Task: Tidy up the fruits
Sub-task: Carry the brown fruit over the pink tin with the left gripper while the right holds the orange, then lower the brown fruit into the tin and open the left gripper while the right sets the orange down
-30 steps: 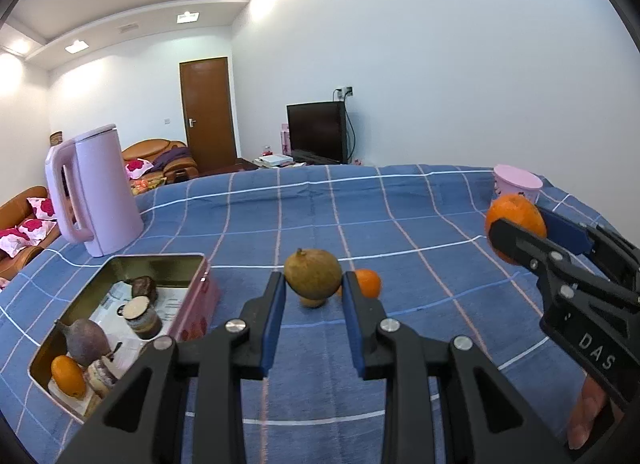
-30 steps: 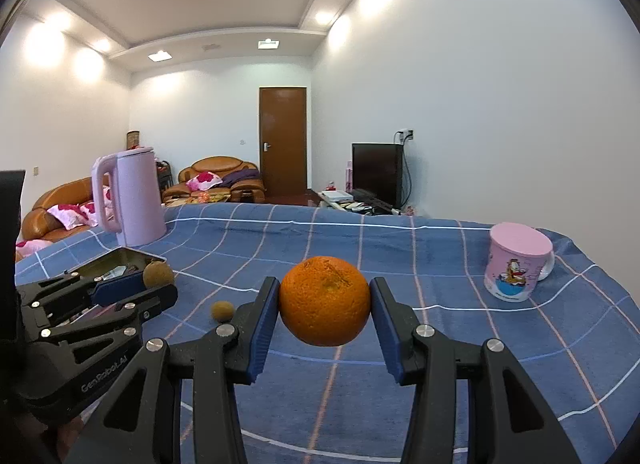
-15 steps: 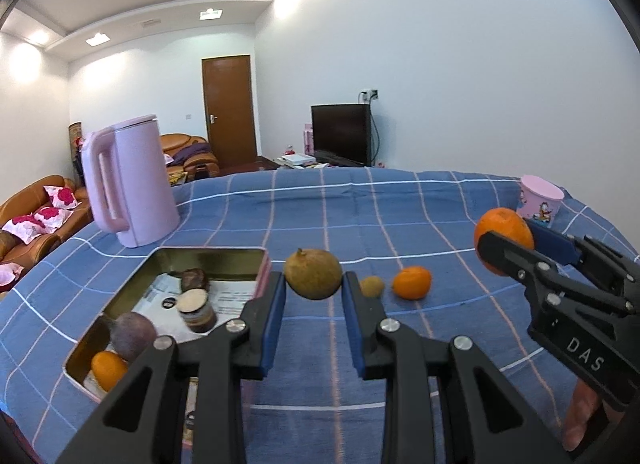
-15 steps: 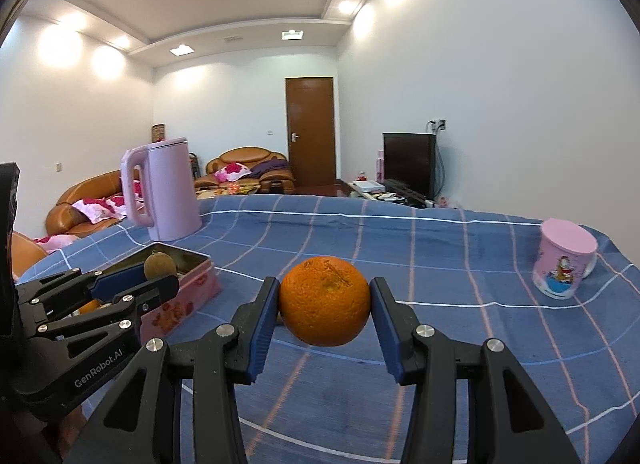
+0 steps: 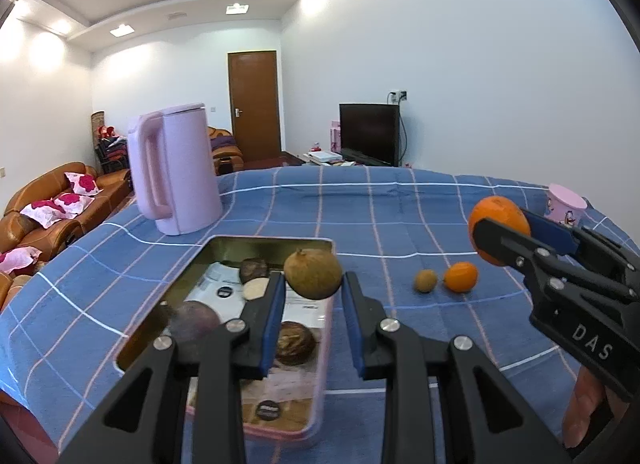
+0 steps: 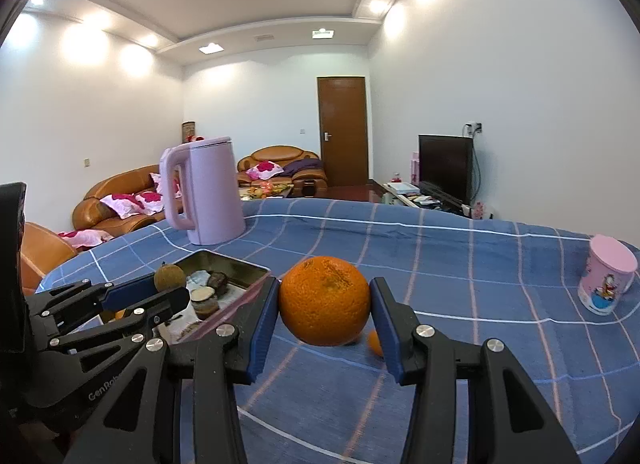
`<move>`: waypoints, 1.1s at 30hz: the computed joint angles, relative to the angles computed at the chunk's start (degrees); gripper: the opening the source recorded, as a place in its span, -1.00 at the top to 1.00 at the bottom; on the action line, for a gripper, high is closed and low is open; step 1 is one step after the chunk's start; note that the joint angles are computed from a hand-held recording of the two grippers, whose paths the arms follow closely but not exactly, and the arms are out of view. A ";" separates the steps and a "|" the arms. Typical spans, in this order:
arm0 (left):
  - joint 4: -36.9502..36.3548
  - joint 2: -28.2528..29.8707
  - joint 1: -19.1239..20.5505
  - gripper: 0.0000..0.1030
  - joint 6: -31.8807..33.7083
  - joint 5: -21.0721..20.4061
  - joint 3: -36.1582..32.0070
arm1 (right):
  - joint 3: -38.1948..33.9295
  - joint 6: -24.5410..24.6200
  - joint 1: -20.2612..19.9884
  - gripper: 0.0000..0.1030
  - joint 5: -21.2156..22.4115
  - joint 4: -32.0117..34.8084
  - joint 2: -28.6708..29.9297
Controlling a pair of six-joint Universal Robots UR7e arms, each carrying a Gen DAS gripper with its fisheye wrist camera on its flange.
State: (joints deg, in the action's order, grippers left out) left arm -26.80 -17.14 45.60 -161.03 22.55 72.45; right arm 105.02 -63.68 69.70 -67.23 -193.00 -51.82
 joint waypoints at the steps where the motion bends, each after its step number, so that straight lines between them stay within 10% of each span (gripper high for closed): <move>1: -0.63 -0.33 0.04 0.41 0.25 -0.16 0.58 | 0.04 -0.20 0.29 0.07 -0.07 0.18 0.18; 33: 5.49 -3.33 2.67 0.41 -8.38 -1.22 4.29 | -2.61 -3.16 6.63 0.07 -5.60 4.57 5.74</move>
